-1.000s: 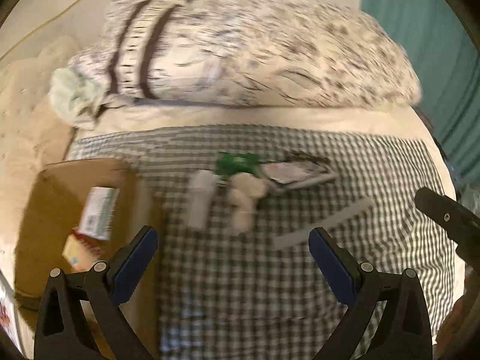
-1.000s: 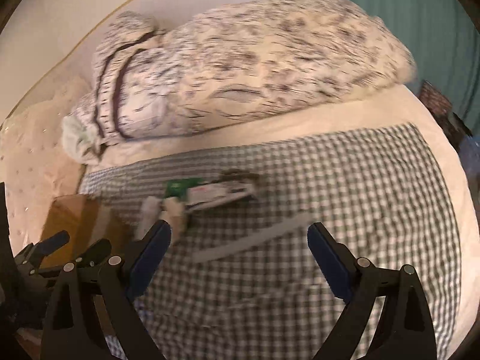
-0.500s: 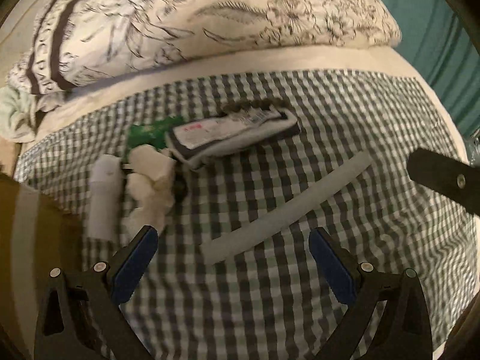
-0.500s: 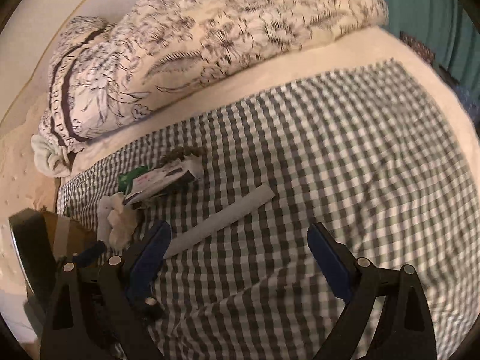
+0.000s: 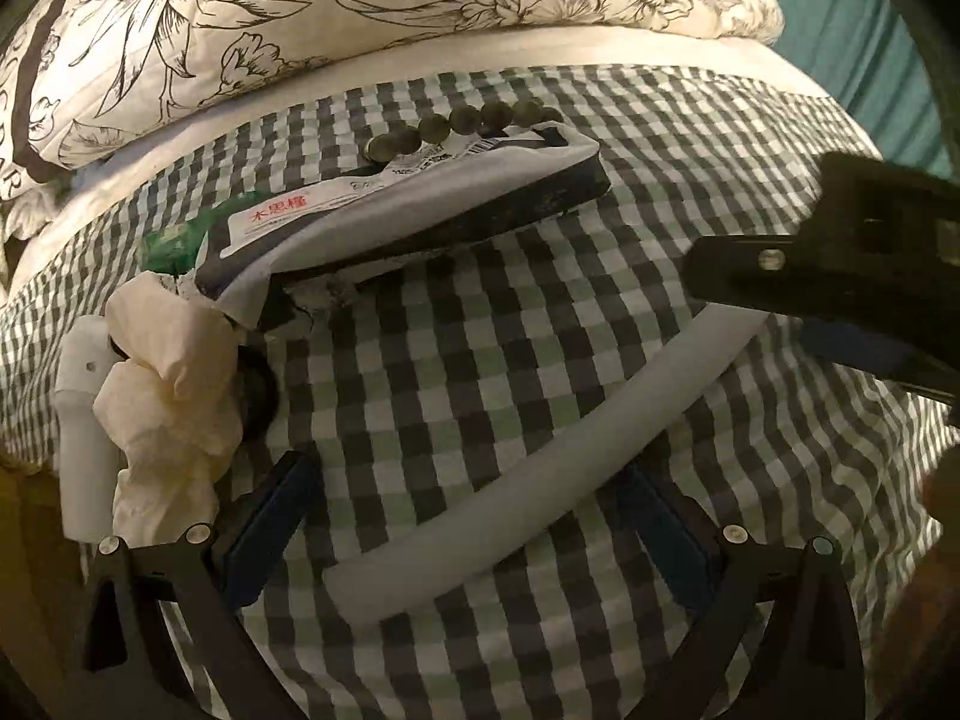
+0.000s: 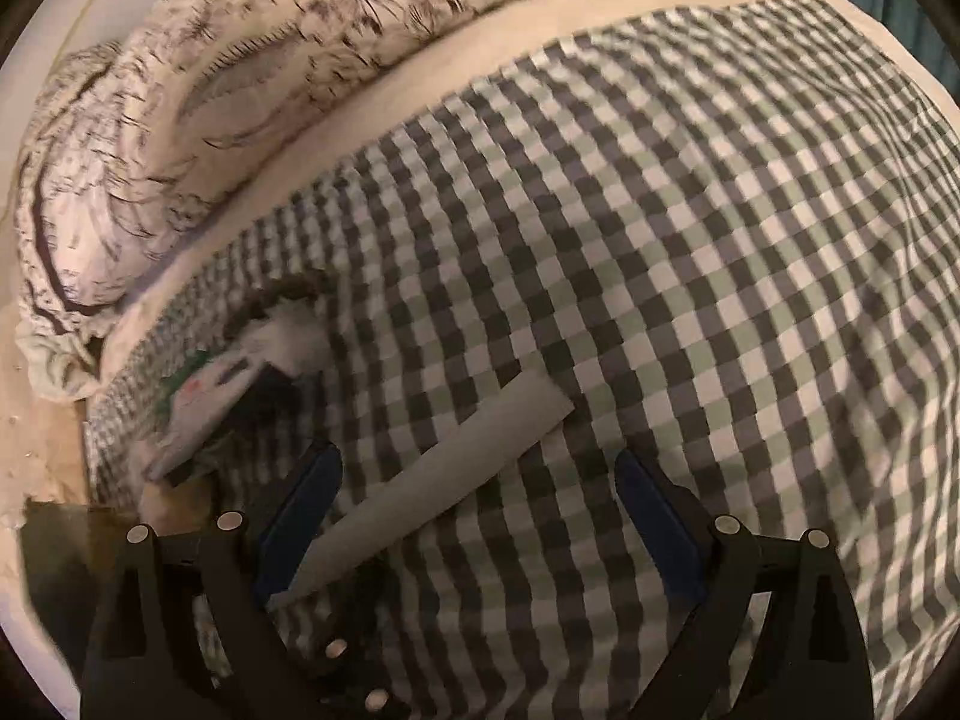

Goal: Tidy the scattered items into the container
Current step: 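Grasp the long white tube with the left gripper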

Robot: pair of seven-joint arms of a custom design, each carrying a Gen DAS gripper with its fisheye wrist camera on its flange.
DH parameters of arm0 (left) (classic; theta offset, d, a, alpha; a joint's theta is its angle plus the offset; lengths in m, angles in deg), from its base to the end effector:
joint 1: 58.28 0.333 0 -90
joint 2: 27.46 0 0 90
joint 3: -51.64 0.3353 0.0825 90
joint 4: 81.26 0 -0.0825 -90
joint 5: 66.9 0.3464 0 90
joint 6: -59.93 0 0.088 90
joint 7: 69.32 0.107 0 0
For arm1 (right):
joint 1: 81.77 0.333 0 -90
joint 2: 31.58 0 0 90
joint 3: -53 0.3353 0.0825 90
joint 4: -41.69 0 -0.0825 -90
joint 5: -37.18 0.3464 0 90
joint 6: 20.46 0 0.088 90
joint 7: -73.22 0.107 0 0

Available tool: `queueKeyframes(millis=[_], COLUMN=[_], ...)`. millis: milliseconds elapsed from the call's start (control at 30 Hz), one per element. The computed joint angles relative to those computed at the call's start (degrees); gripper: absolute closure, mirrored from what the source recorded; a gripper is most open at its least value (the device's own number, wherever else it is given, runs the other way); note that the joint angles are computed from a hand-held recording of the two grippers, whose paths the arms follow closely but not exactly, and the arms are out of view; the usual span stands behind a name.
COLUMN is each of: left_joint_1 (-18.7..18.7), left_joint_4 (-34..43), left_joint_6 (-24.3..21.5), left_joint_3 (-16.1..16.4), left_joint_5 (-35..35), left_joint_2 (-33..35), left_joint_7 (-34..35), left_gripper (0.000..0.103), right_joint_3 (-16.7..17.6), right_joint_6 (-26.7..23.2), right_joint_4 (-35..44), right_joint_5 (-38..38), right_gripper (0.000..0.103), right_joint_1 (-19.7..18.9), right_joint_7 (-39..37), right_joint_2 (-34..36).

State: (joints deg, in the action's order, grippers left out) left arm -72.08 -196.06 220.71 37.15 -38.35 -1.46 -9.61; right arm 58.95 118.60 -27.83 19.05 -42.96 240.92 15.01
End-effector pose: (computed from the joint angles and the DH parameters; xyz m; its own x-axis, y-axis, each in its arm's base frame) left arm 0.5410 -0.3018 0.3182 -0.3503 -0.9365 -0.0148 -0.8612 0.3283 -0.3881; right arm 0.5666 0.5220 0.3630 -0.3468 -0.8807 -0.3226 -0.8527 0.4393 -0.2826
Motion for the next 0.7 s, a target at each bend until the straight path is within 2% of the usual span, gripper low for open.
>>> queueKeyframes(millis=[67, 100, 133, 167, 200, 233, 333, 400, 467, 500, 533, 667, 700], left_joint_1=[1.53, 1.98, 3.14, 4.20, 5.39, 5.95, 4.35, 4.65, 5.51, 4.83, 5.90, 3.60, 4.19], left_joint_4=[-0.82, -0.96, -1.19, -1.43, -1.85, -2.27, -2.77, -3.42, -4.03, -4.36, -4.62, -6.29, -6.05], left_joint_6=[0.86, 0.69, 0.60, 0.44, 0.56, 0.82, 0.40, 0.58, 0.43, 0.54, 0.28, 1.68, 1.30], left_joint_3=[-1.51, -2.11, -3.55, -4.96, -6.44, -7.20, -5.66, -5.77, -6.63, -5.81, -6.95, -4.58, -5.42], left_joint_5=[-1.09, -1.63, -3.01, -4.47, -6.32, -7.58, -7.87, -9.24, -10.82, -10.39, -12.10, -10.52, -11.65], left_joint_2=[-0.35, -0.60, -0.86, -1.20, -1.51, -1.78, -2.61, -3.30, -3.96, -4.51, -4.77, -6.88, -6.92], left_joint_7=[2.15, 3.22, 5.31, 7.53, 9.73, 11.23, 11.27, 11.68, 13.37, 12.79, 14.30, 11.48, 12.64], left_gripper=[0.012, 0.018, 0.035, 0.055, 0.067, 0.073, 0.078, 0.082, 0.090, 0.090, 0.090, 0.090, 0.090], right_joint_3=[-1.38, -1.88, -2.23, -2.57, -2.56, -2.03, -1.14, -0.92, -0.92, -0.98, -0.98, -1.12, -1.19], right_joint_6=[-1.37, -2.84, -4.56, -6.06, -6.54, -5.38, -1.11, -0.08, 2.05, 2.45, 2.81, 3.32, 3.41], right_joint_4=[1.39, 2.52, 3.71, 4.65, 4.84, 3.92, 0.00, -1.16, -3.22, -3.83, -4.31, -5.37, -5.33], right_joint_5=[-1.20, -1.71, -2.20, -2.87, -3.31, -3.16, -2.62, -2.68, -3.20, -3.50, -3.74, -4.82, -5.04], right_gripper=[0.011, 0.019, 0.025, 0.047, 0.075, 0.081, 0.088, 0.091, 0.091, 0.091, 0.092, 0.092, 0.092], right_joint_1=[1.23, 1.80, 2.27, 2.69, 2.71, 2.13, 0.83, 0.66, 0.69, 0.83, 0.94, 1.42, 1.55], right_joint_7=[1.42, 1.92, 2.00, 1.72, 1.07, 0.36, 0.28, 0.19, 0.58, 0.83, 1.07, 2.03, 2.37], right_joint_2=[0.66, 1.12, 1.55, 1.81, 1.76, 1.33, -0.57, -1.31, -2.59, -3.09, -3.50, -4.70, -4.77])
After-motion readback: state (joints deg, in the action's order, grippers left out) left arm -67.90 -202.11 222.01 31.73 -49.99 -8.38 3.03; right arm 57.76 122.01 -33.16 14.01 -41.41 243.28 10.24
